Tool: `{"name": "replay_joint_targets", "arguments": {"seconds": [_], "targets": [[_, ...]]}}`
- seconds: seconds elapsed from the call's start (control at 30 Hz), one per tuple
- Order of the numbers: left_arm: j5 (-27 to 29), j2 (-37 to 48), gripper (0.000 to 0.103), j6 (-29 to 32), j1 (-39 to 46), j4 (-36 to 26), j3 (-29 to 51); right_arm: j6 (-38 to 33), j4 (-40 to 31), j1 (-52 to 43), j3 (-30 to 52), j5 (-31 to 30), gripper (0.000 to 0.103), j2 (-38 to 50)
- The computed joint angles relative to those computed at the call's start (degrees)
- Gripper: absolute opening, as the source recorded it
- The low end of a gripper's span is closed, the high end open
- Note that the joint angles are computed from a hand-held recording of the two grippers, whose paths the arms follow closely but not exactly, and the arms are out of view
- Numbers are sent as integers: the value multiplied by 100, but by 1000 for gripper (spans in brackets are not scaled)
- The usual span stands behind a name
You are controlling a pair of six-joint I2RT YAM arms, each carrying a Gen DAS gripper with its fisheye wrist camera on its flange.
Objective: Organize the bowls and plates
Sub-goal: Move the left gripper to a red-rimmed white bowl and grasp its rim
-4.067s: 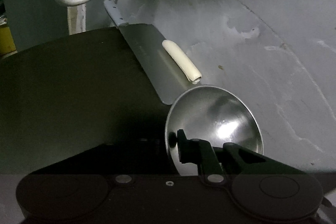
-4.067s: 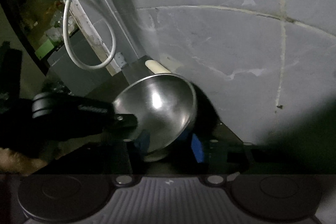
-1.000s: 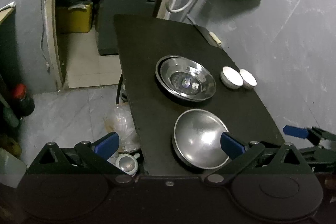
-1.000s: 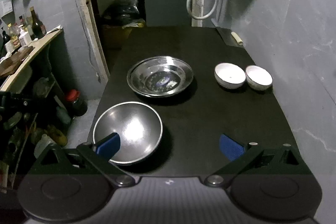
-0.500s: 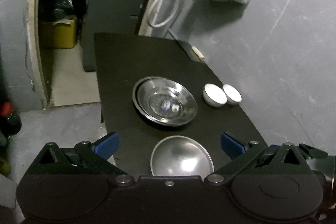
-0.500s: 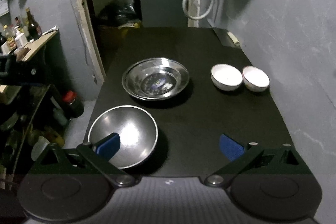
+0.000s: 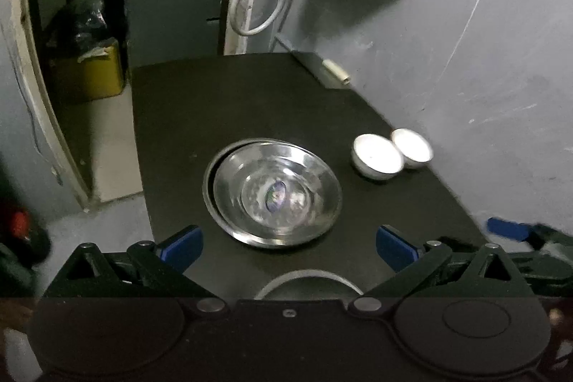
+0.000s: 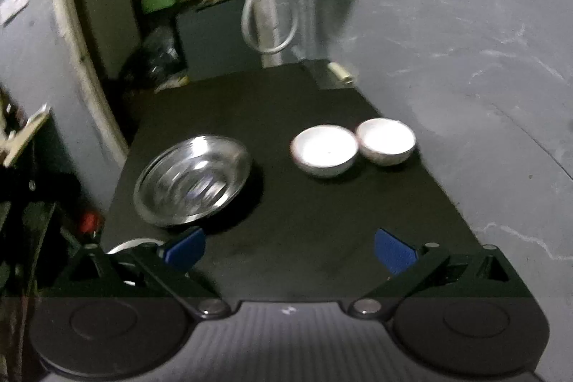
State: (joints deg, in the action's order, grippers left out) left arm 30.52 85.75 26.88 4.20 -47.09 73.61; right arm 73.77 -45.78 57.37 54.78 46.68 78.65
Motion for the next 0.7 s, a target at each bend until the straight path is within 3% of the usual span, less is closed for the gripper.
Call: {"name": "replay_joint_targets", "arguments": {"seconds": [0.23, 0.4, 0.63, 0.7], "targets": [[-1111, 1176, 102, -973, -1445, 602, 1001, -1145, 1820, -1571, -1363, -621, 103, -792], [-1393, 2530, 102, -1251, -2119, 541, 2304, -1892, 3329, -2685, -1985, -1513, 103, -679], [-1649, 4571, 102, -1038, -2621, -662, 4863, -2276, 4600, -3662, -2100, -2287, 101, 13], [-1678, 4993, 102, -1035, -2718, -874, 5418, -2347, 4691, -3868, -1980, -2511, 96, 287]]}}
